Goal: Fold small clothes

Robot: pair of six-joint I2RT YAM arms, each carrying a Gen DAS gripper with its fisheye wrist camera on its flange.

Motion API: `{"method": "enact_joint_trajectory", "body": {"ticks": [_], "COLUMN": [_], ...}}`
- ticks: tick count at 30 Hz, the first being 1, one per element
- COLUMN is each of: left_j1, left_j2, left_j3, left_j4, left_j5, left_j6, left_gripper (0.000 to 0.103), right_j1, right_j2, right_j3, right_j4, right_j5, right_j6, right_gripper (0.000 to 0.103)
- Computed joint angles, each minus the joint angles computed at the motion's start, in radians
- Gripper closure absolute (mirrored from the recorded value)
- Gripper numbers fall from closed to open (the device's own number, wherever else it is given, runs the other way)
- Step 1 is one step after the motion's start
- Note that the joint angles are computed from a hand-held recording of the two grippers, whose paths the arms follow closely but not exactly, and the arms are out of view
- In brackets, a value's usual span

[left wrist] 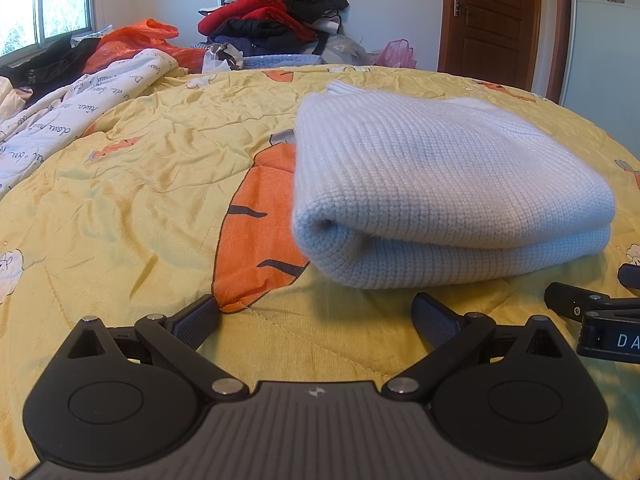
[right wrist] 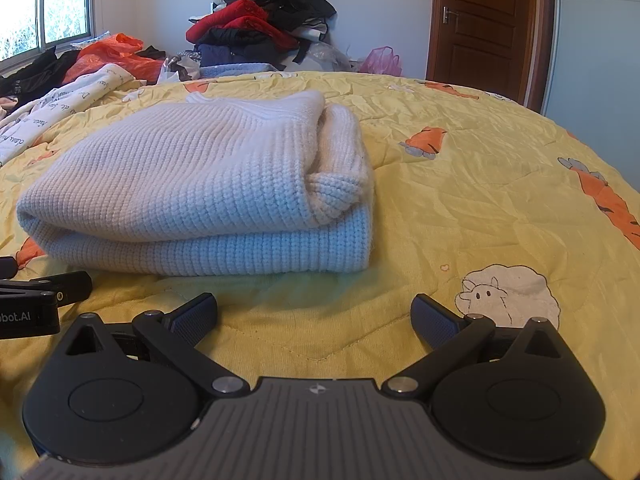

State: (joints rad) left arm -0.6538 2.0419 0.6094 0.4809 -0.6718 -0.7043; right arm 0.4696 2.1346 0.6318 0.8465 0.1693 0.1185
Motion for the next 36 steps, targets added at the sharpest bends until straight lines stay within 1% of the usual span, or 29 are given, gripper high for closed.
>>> {"method": "enact_joint_trajectory", "body": {"ticks": [15,24,36], "left_j1": [0.001,0.004,0.008], "left_j2": [-0.002,0.002,-0.001], "left_j3": [-0.002,0.015,0.01], "left_j4": [0.002,-0.018,-0.01], "left_j5": [0.003,0.009,0.017], "left_j6": [0.001,0.007,0.013], "left_gripper": [0.0,0.0,0.0], "right_j1": [0.0,0.001,0.001], "right_j2": [0.001,0.001,0.002], "right_j3": [0.0,0.0,-0.001], "right_j4": [0.001,0.001,0.003], "right_j5": [0.0,0.001,0.001], "right_j6": [0.0,0.001,0.001], "right_gripper": [0.0,0.0,0.0]}}
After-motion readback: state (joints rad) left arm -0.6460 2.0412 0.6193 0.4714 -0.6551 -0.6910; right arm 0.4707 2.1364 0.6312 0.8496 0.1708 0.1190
